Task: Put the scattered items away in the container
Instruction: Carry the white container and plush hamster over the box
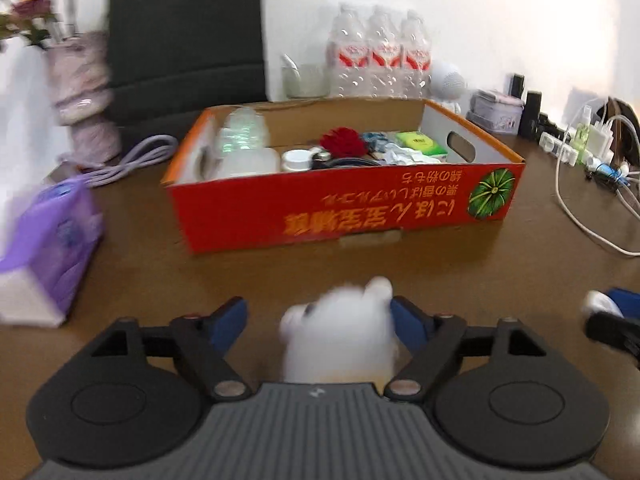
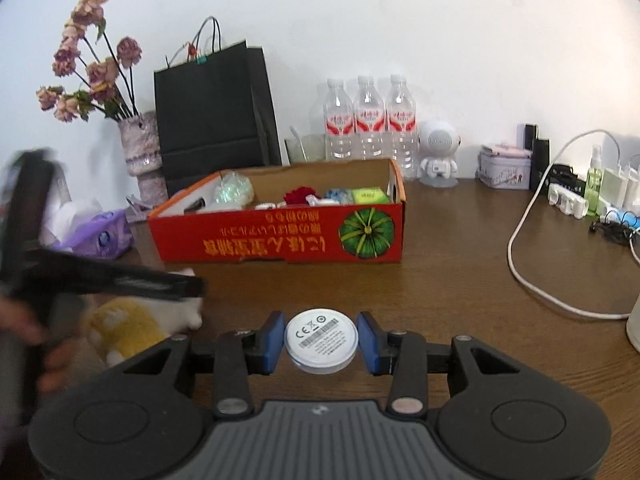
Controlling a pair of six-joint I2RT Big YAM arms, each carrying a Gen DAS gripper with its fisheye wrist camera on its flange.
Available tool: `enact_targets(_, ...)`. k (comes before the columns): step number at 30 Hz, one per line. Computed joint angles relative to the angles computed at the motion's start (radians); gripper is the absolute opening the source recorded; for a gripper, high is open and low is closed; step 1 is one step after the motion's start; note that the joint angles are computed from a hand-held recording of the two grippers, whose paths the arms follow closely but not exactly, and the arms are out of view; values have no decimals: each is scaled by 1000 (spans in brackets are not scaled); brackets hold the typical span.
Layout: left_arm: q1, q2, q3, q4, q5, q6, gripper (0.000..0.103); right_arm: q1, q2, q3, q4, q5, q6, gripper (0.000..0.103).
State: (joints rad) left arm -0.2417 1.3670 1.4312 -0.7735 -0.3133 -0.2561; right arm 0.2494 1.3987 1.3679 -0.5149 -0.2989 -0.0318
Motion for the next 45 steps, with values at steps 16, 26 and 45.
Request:
enact_targets(16,-87,-70,-69,-2,-5,-53,103,6,17,8,0,2,-7,38)
enact_targets(26,-150,-185,-204,76,-77,-249,46,9,-42,-50,5,-12,-28,38)
enact_targets(45,-327,-371,-301,107,-265,-331,40,-19,-239,-205,49,-59,-19,38)
